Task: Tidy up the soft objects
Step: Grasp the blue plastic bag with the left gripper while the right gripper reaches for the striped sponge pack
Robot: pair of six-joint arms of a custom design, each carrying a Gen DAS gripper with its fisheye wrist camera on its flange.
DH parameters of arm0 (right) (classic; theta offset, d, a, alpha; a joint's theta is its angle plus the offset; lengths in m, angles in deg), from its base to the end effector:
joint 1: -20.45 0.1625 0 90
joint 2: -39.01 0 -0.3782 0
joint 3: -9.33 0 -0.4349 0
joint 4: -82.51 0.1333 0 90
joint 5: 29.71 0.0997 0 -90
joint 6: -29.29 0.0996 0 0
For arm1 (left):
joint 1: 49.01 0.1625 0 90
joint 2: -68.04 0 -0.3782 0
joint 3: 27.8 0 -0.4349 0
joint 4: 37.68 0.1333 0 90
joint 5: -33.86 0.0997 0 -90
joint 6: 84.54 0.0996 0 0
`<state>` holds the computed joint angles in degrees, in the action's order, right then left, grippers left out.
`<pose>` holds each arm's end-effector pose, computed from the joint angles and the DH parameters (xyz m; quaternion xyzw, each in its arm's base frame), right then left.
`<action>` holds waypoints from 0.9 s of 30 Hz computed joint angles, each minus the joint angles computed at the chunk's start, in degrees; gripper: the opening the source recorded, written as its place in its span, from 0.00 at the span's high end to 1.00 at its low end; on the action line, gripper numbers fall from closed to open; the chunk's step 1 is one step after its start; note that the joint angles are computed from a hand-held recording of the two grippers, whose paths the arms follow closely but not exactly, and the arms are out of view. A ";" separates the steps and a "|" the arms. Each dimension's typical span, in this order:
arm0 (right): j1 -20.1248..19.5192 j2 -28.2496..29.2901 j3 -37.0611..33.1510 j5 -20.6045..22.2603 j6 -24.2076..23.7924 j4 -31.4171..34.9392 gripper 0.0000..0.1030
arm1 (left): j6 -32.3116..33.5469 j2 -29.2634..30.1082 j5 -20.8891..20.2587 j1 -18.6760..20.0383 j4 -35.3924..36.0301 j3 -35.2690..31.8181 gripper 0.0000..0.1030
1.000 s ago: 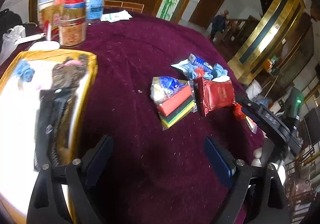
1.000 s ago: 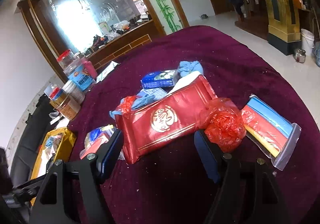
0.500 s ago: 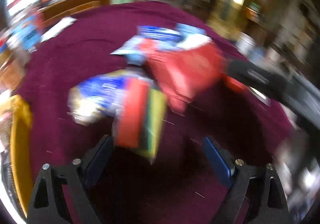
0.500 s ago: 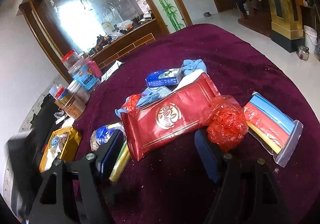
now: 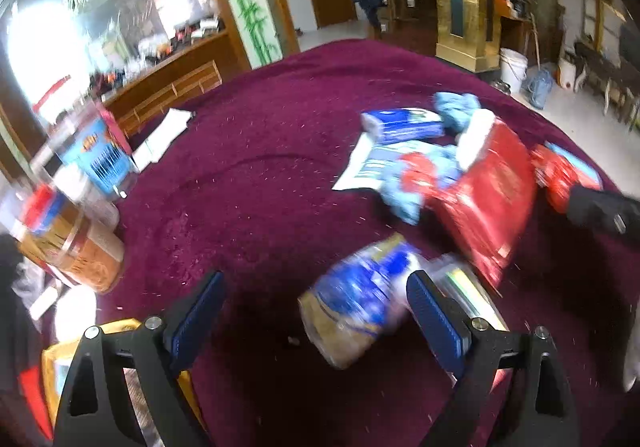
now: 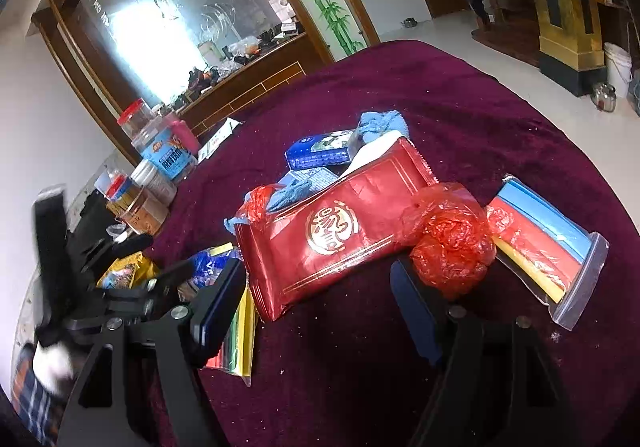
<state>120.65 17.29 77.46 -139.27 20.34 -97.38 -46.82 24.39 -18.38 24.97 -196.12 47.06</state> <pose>0.2379 -0.7580 -0.0120 0.0902 -0.9131 0.3667 0.1538 -0.0265 -0.7962 0.1958 0.3131 0.8466 -0.2389 0.3580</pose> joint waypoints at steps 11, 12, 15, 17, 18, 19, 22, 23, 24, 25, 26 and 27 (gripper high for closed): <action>0.18 0.88 -1.45 -1.76 -0.19 2.26 0.29 | -8.36 -2.33 -5.28 0.22 18.64 2.62 0.49; 0.15 0.86 -1.48 -1.52 -0.09 2.61 0.29 | -7.28 -3.76 -5.02 -0.13 18.22 4.90 0.48; 0.20 0.86 -1.55 -1.10 -0.22 3.26 0.29 | -3.31 -6.39 -3.48 -1.21 13.57 10.17 0.45; 0.32 0.94 -1.65 -1.07 -0.64 3.76 0.29 | 0.03 -6.62 -2.48 -1.63 8.79 11.87 0.36; 0.37 1.00 -1.75 -1.05 -0.85 4.02 0.29 | 2.82 -6.10 -1.37 -1.98 5.55 12.55 0.30; 0.45 1.06 -1.78 -1.20 -1.20 4.19 0.29 | 4.44 -5.16 -0.93 -1.78 4.70 11.55 0.28; 0.45 1.26 -2.11 -1.55 -1.34 4.75 0.29 | 7.98 -2.18 1.00 -2.11 0.98 10.47 0.25; 0.36 1.26 -2.21 -1.49 -1.16 5.11 0.29 | 9.53 -1.56 0.68 -2.05 -1.45 10.30 0.25; 0.25 1.27 -2.33 -1.39 -0.92 5.59 0.29 | 9.90 -0.91 1.00 -2.08 -1.85 9.69 0.28; 0.15 1.34 -2.56 -1.33 -0.72 6.10 0.29 | 8.37 -0.92 1.43 -2.30 -0.57 9.35 0.35; 0.05 1.29 -2.62 -1.18 -0.43 6.65 0.29 | 5.94 -1.39 0.85 -2.31 2.52 8.98 0.50; -0.09 1.24 -2.69 -0.85 -0.05 7.29 0.29 | 4.79 -1.88 0.85 -2.44 3.63 9.25 0.50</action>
